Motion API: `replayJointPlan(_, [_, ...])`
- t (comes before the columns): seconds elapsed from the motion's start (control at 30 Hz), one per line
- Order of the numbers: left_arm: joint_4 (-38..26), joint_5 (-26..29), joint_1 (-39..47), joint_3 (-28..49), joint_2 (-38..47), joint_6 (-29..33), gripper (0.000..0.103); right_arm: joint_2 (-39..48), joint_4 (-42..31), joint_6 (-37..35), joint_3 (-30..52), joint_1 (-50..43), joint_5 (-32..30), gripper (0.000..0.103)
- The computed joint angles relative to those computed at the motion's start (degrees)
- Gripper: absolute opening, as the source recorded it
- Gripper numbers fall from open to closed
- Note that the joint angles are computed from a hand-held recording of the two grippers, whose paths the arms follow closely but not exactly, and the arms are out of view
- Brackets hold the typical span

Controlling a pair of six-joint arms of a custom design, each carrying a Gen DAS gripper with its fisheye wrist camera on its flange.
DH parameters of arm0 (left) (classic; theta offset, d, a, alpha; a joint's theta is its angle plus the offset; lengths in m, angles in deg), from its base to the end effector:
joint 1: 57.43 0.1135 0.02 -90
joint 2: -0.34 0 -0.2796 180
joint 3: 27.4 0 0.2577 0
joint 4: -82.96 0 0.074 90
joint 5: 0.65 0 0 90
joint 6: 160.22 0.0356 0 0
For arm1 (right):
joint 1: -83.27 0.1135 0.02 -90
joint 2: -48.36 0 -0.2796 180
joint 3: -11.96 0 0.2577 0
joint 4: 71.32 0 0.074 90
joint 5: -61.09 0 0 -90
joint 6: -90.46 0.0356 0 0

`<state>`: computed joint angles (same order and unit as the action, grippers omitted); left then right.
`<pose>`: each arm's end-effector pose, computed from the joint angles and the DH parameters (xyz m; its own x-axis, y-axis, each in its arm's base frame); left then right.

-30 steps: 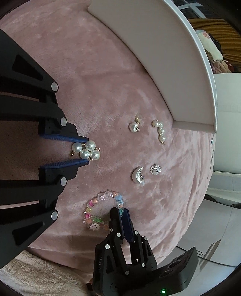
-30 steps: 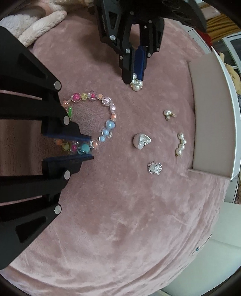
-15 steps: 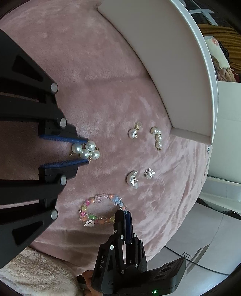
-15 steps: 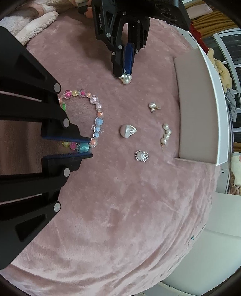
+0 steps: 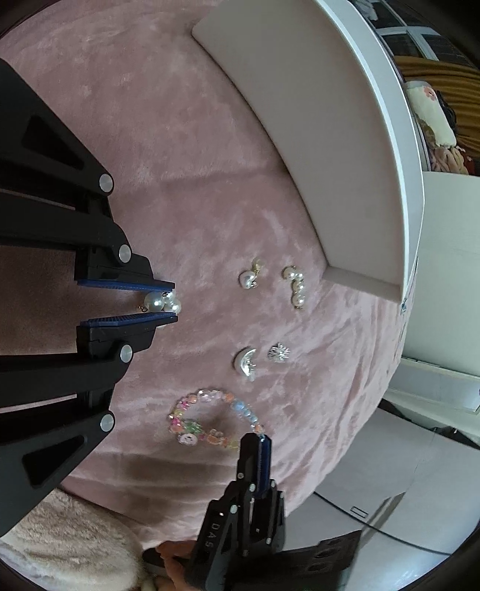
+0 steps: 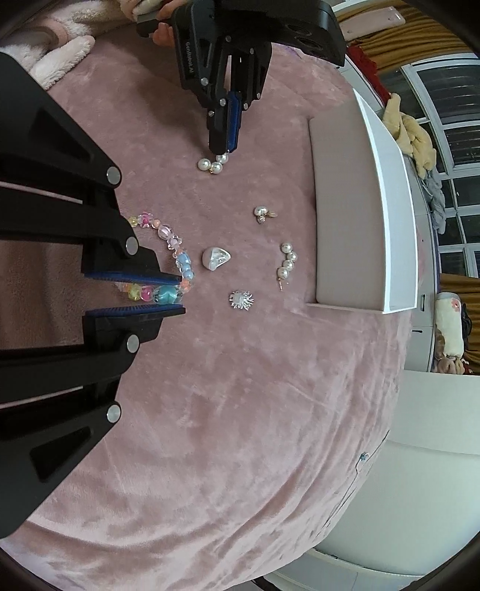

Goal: Organize jewelry
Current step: 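Lift the pearl earrings and pastel bracelet and carry both toward the white tray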

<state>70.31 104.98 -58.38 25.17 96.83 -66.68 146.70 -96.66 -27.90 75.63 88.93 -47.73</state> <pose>0.2967 -0.0145 0.1222 -0.8227 0.0731 -0.5638 0.2156 0.9577 -0.1904 0.3236 0.0436 0.1503 -0.6379 -0.5150 -0.5726 -0.6328 0.7743 0.0084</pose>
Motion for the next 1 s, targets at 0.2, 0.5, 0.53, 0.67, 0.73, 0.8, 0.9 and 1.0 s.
replayJointPlan(0.2, [0.86,-0.78,-1.33,-0.50,-0.26,0.78,0.016,-0.20,1.09,0.57,-0.57,0.18,0.40,0.011])
replayJointPlan(0.5, [-2.16,1.28,0.61,0.54,-6.27,0.59,0.016,-2.06,1.20,3.19,-0.20,-2.20,-3.64,0.011])
replayJointPlan(0.53, [-2.73,1.40,0.65,0.92,-6.74,0.66,0.016,-2.28,0.98,3.52,0.06,-2.38,-4.11,0.011])
replayJointPlan(0.67, [-5.35,0.70,0.27,2.77,-8.70,1.30,0.016,-3.87,0.23,4.42,0.89,-2.41,-4.97,0.011])
replayJointPlan(0.73, [-6.42,0.76,0.48,3.43,-9.79,1.50,0.016,-4.43,-0.23,4.78,1.36,-2.41,-5.47,0.011])
replayJointPlan(0.8, [-7.33,0.84,0.77,4.26,-10.56,1.47,0.016,-5.41,-0.63,5.34,1.92,-2.30,-6.07,0.011])
replayJointPlan(0.9, [-8.61,1.03,1.34,5.30,-11.46,1.65,0.016,-6.76,-1.17,6.14,3.04,-1.98,-6.84,0.011])
replayJointPlan(1.0, [-10.51,0.89,2.29,7.00,-12.41,2.00,0.016,-8.01,-1.92,7.07,4.87,-1.50,-7.86,0.011])
